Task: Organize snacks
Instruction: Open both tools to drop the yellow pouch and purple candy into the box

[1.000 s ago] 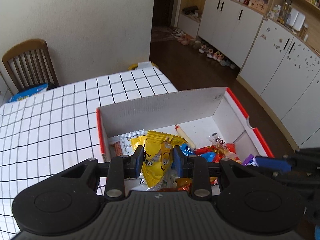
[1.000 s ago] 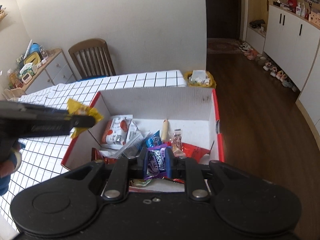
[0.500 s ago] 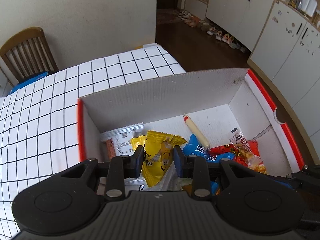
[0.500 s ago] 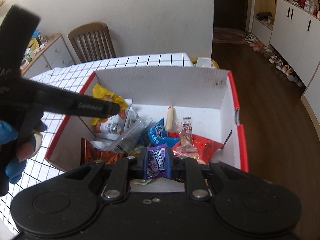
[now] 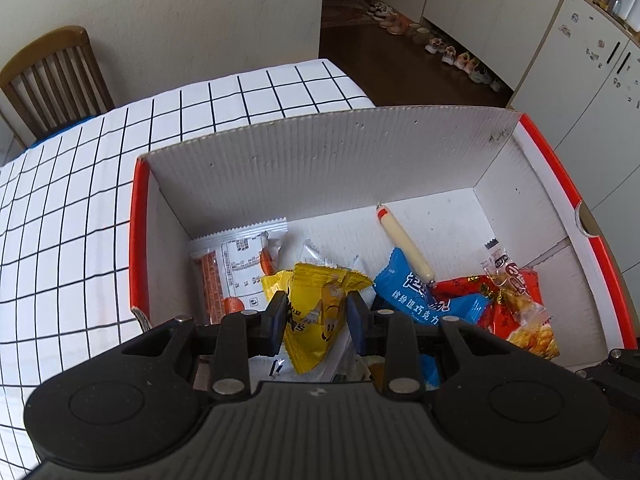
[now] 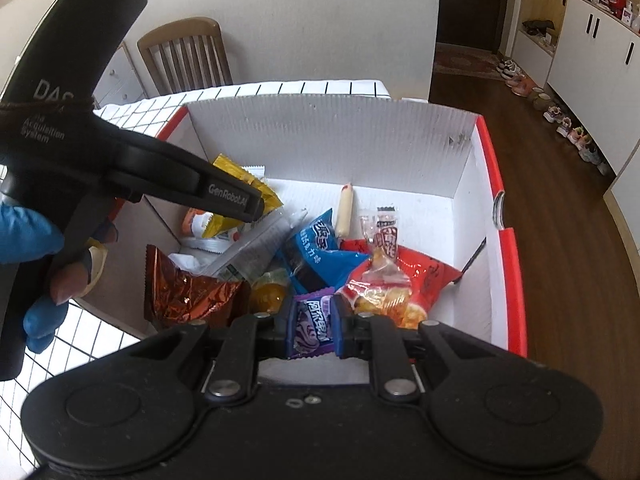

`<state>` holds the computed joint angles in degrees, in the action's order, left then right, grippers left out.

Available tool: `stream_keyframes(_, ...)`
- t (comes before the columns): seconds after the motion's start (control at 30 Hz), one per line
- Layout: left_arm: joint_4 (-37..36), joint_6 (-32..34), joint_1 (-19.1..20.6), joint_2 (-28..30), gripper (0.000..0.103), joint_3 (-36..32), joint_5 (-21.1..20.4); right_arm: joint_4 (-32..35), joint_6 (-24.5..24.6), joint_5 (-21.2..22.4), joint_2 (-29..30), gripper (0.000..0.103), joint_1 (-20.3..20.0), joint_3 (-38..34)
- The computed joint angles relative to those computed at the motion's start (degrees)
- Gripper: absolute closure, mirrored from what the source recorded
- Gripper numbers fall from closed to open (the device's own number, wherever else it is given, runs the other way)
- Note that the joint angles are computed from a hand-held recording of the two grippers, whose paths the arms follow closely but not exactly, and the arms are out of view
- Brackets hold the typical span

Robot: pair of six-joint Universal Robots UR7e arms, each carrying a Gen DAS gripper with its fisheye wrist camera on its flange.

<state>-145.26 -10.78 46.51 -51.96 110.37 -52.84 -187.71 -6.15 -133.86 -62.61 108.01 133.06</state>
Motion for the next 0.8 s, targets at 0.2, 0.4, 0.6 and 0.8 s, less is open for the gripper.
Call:
stream_keyframes(0.2,0.5,-1.6,0.2,-0.8,0.071,0.4,-0.5,0.6,-0.1,0.5,-0.3,0.084,-0.2,0.3)
stream_keyframes(0.4,-0.5,-1.6,-0.4,-3.1,0.068,2.4,-0.4,0.6,1.1,1.3,-1.3,0.08,-0.2,1.0)
stream_keyframes(0.6,-3.4,-0.4,-1.7,-6.8,0.044,5.5,-1.6,-0.3,2.1,1.6,-2.6,0.072,1.0,1.9)
stream_keyframes(0.8,-5.3,0.8,-3.5,-11.1,0.044,9.0,-2.3,-1.5,3.1,0.4,-3.5,0.067,3.1,2.5)
